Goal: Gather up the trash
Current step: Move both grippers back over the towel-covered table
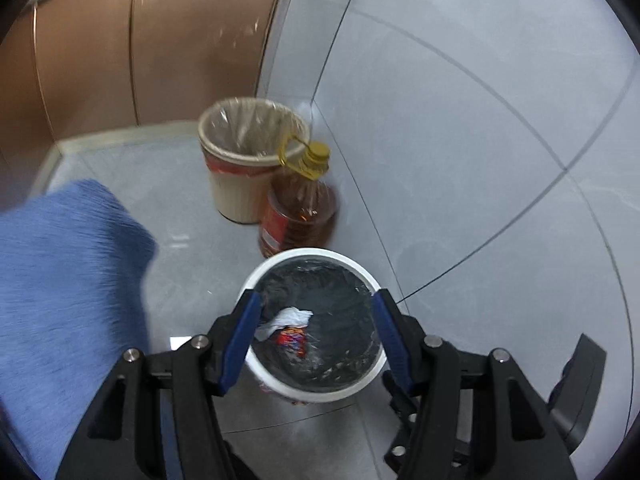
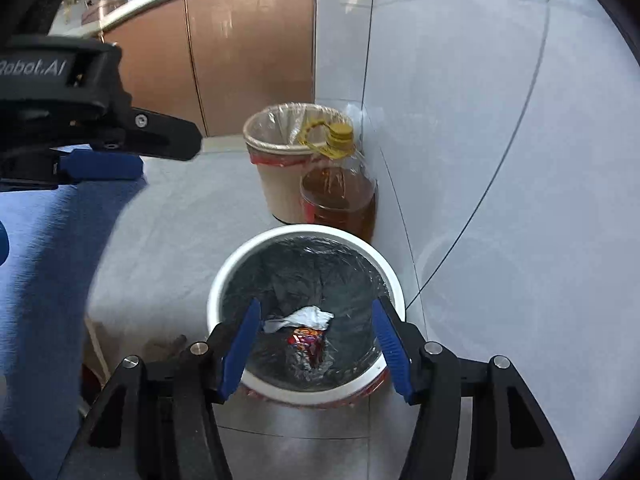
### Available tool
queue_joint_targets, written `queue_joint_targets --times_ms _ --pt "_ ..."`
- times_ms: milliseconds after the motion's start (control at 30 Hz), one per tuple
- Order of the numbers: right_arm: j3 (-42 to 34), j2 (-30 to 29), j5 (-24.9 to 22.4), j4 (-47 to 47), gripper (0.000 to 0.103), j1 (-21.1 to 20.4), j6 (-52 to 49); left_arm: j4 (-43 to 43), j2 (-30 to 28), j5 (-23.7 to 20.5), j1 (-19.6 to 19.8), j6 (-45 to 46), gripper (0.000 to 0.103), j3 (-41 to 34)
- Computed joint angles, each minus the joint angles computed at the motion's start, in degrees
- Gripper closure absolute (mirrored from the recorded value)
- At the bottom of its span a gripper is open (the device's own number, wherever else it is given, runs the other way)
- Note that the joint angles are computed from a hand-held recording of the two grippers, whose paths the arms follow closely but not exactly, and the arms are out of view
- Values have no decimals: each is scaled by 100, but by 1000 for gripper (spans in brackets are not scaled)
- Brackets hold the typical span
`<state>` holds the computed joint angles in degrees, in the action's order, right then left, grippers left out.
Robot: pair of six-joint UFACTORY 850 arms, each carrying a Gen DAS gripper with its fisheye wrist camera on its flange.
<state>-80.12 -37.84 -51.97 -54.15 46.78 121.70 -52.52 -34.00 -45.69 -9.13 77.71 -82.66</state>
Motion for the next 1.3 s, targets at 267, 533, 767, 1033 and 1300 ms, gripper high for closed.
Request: queue_joint_targets --times_ms 267,533,767,1033,1300 --pt "-513 147 -848 -194 44 556 -18 -152 935 -430 729 430 46 570" --pt "-1580 -129 -1623 -440 29 1066 -534 -438 1517 -825 1621 1051 46 857" --pt "-2731 -554 -2082 -846 10 1382 -1129 -806 1631 -1059 2493 1820 46 820" --pt "-4142 -1191 -1928 -1182 5 1602 -1895 -1006 1267 -1550 3449 2152 46 304" --pt "-6204 -2216 -2146 -1356 5 1776 -3177 -1287 763 -1892 4186 2402 46 -441"
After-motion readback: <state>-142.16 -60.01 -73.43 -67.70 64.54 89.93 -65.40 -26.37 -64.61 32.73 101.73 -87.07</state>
